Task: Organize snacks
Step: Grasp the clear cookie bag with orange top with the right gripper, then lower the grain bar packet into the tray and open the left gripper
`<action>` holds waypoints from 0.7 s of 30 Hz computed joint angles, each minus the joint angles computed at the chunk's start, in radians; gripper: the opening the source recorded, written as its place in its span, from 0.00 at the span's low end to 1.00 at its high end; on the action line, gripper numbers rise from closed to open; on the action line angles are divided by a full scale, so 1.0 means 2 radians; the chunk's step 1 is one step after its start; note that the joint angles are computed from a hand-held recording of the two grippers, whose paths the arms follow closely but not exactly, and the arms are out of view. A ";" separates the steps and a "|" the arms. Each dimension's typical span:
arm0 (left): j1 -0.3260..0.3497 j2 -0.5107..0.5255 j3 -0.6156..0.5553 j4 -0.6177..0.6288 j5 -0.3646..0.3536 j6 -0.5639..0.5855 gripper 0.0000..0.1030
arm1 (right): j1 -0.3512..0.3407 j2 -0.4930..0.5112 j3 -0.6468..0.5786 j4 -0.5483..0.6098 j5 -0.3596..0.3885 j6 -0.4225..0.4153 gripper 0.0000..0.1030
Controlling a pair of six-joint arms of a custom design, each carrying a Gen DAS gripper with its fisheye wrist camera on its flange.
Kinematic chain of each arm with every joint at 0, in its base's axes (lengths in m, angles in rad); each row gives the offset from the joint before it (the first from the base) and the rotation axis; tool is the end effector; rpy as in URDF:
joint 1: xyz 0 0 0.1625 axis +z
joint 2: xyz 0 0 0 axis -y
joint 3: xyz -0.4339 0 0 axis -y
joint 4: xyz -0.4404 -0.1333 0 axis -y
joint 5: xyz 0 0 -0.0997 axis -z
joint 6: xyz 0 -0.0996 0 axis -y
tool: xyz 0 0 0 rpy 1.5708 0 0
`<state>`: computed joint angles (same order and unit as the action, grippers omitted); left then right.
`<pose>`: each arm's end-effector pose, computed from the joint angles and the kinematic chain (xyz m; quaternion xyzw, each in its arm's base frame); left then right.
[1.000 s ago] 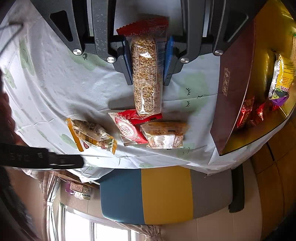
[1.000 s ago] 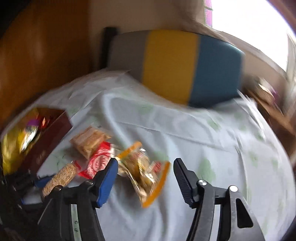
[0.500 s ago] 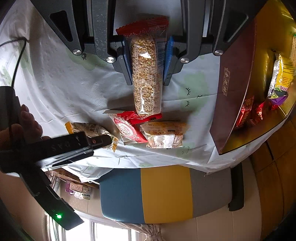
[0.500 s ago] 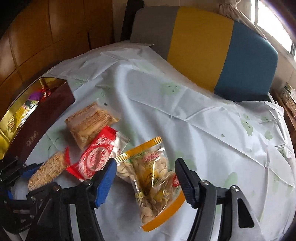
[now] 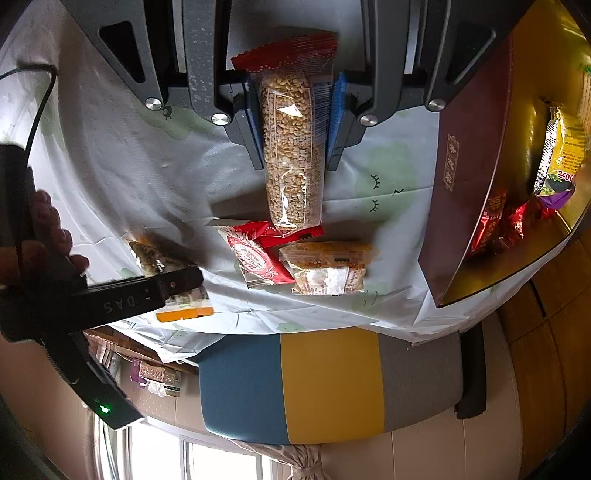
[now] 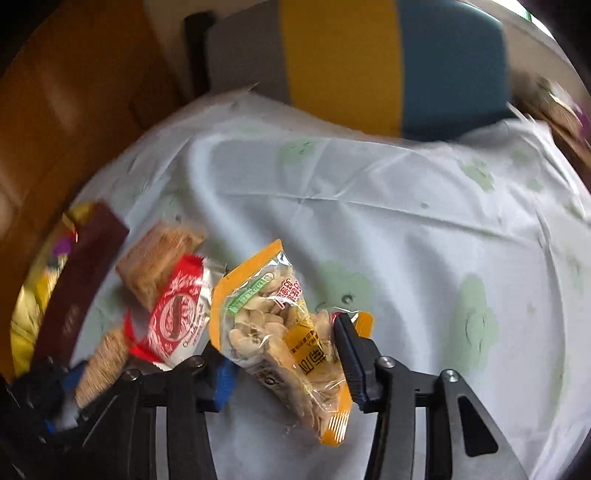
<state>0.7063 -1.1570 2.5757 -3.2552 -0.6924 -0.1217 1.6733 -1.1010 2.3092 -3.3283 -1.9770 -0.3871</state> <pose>-0.1331 -0.3895 0.0893 0.2731 0.8564 -0.3051 0.3145 0.1431 -0.4733 0.1116 0.1754 -0.9279 0.2354 0.2299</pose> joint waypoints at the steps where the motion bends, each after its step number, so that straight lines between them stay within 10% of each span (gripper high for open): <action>1: 0.000 0.000 0.000 0.000 0.000 0.000 0.31 | 0.000 0.001 0.005 -0.013 -0.001 0.006 0.45; 12: 0.000 0.000 0.000 0.000 0.000 0.000 0.31 | 0.010 -0.003 0.111 -0.195 0.012 0.104 0.44; 21: 0.008 -0.023 -0.006 0.030 -0.016 -0.009 0.29 | 0.034 0.090 0.122 -0.361 -0.045 0.080 0.43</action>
